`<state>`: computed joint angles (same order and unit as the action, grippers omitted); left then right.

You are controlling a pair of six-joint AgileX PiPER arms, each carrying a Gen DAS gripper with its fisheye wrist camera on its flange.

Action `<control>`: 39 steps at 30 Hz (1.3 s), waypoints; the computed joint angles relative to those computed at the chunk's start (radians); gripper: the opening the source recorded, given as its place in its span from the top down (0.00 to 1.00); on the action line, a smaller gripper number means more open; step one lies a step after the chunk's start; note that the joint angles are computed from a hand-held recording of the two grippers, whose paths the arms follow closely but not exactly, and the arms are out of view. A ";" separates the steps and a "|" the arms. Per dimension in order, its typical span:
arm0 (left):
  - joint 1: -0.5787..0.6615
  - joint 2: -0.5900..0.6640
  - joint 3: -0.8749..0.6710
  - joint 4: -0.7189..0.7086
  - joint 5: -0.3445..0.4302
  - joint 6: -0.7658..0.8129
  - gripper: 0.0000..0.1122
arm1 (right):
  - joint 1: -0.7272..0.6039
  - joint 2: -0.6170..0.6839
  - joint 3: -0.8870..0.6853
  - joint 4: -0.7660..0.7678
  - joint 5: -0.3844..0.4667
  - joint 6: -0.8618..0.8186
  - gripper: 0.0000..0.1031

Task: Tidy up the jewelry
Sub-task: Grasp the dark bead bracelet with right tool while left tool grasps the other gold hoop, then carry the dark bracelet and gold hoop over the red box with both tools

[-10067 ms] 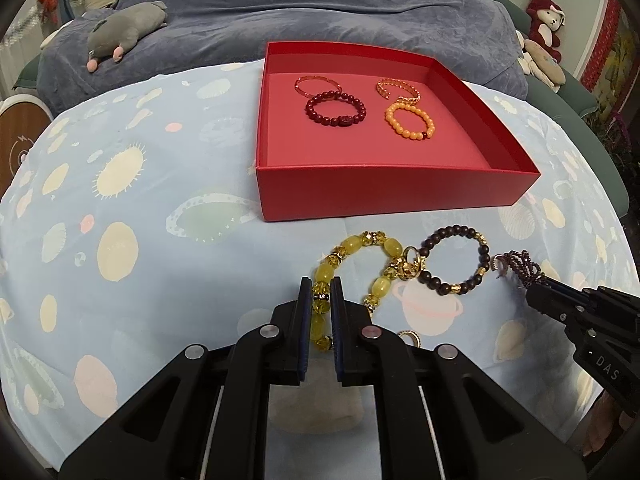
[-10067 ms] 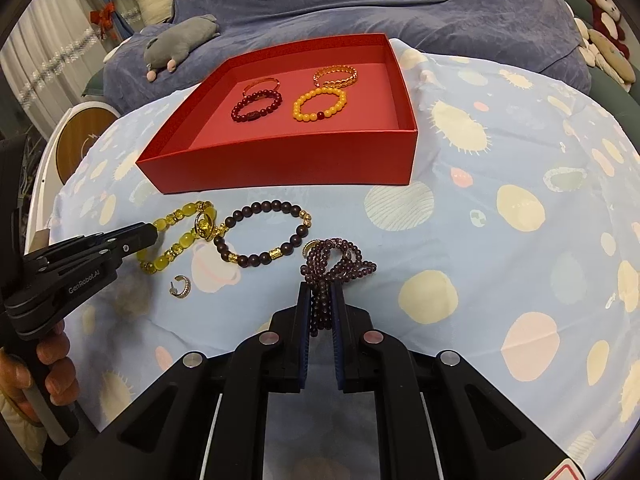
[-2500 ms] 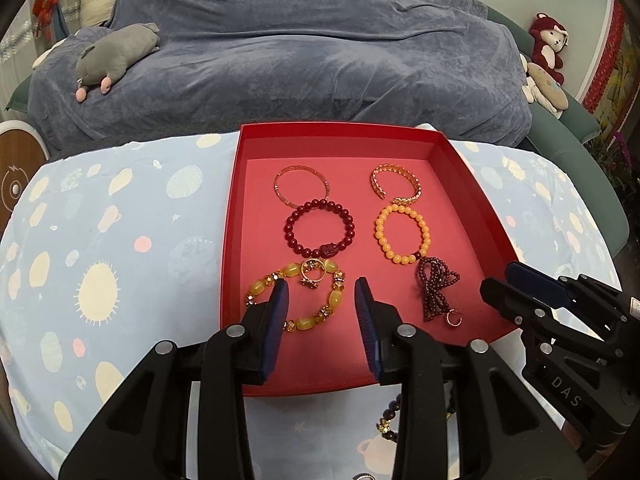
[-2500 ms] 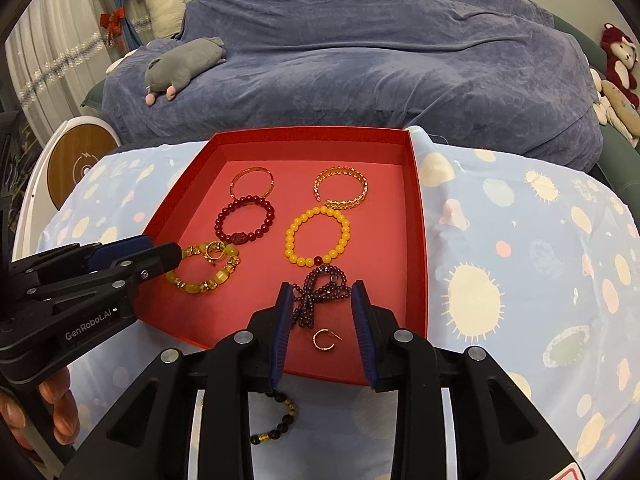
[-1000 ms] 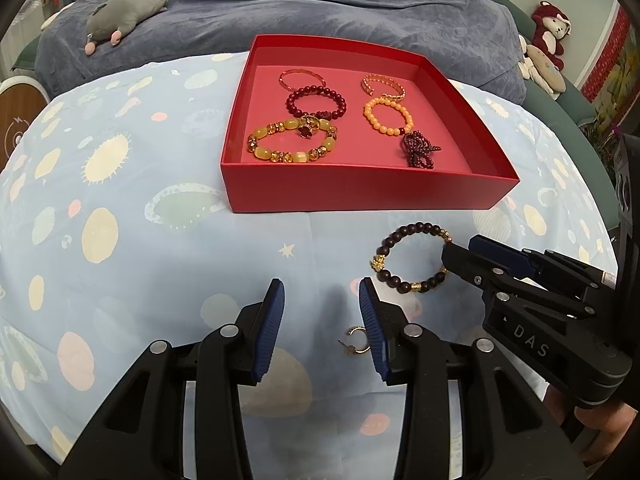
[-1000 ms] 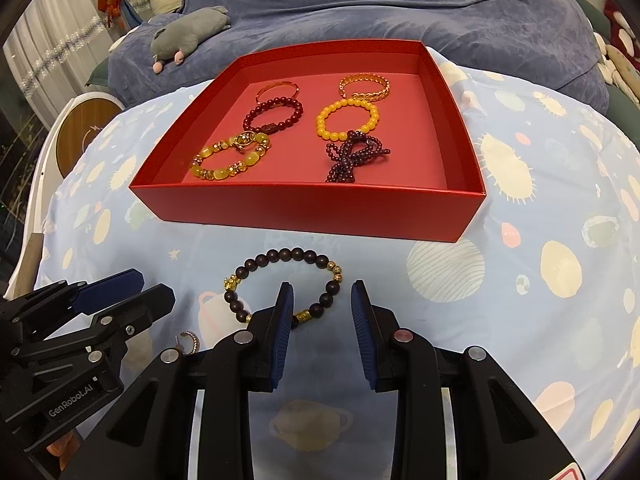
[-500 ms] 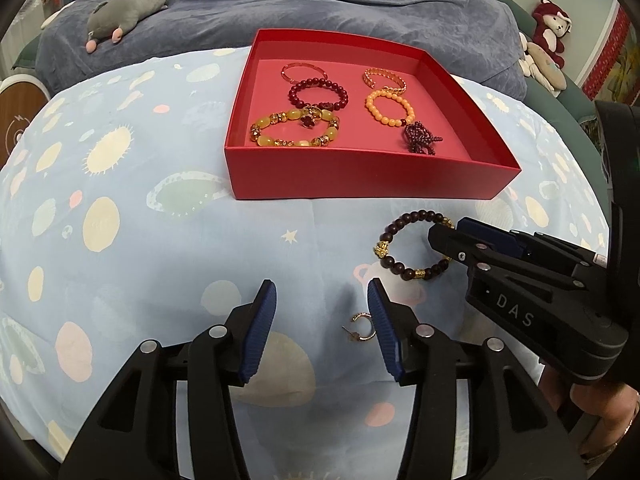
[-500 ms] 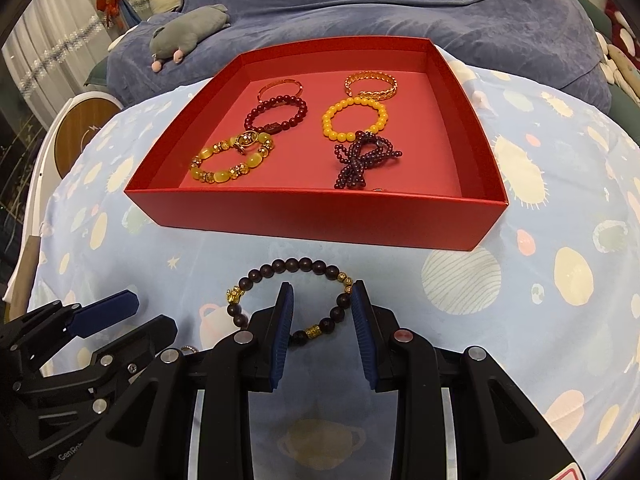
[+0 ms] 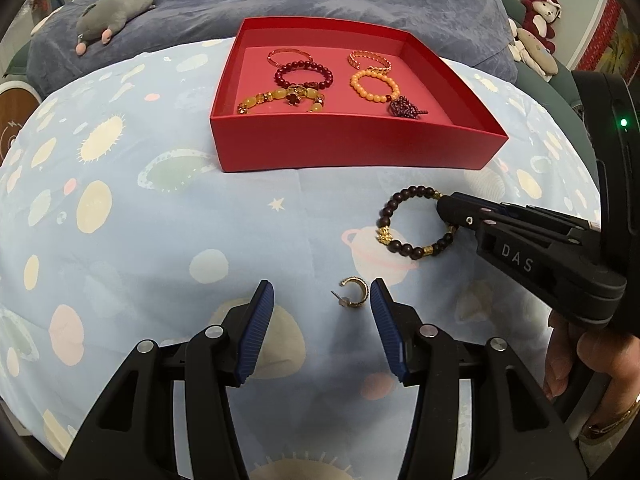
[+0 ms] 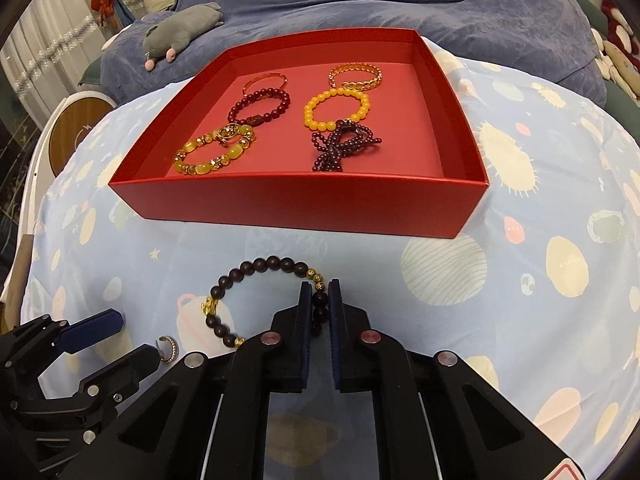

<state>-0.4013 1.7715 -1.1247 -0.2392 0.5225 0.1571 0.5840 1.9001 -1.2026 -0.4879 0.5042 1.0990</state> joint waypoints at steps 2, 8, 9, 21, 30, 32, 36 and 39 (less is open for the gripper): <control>-0.009 -0.002 0.005 -0.003 -0.001 0.005 0.57 | 0.003 -0.017 0.027 -0.013 -0.003 0.022 0.93; -0.027 0.014 0.007 0.000 -0.019 -0.005 0.57 | 0.001 -0.062 0.091 -0.025 -0.014 0.069 0.93; -0.027 0.016 0.009 0.001 -0.027 -0.007 0.57 | 0.000 -0.067 0.098 -0.027 -0.017 0.075 0.93; -0.032 0.021 0.010 -0.001 -0.051 0.019 0.82 | 0.002 -0.073 0.107 -0.032 -0.016 0.085 0.93; -0.039 -0.004 -0.005 -0.014 -0.019 0.032 0.82 | 0.013 -0.121 0.125 -0.039 -0.014 0.097 0.93; -0.045 -0.010 -0.020 0.011 -0.005 0.009 0.82 | 0.016 -0.137 0.118 -0.038 -0.005 0.089 0.93; -0.048 -0.007 -0.069 0.042 0.037 -0.026 0.82 | 0.018 -0.169 0.097 -0.039 0.015 0.064 0.93; -0.043 -0.003 -0.107 0.054 0.061 -0.036 0.82 | 0.012 -0.178 0.060 -0.032 0.039 0.026 0.93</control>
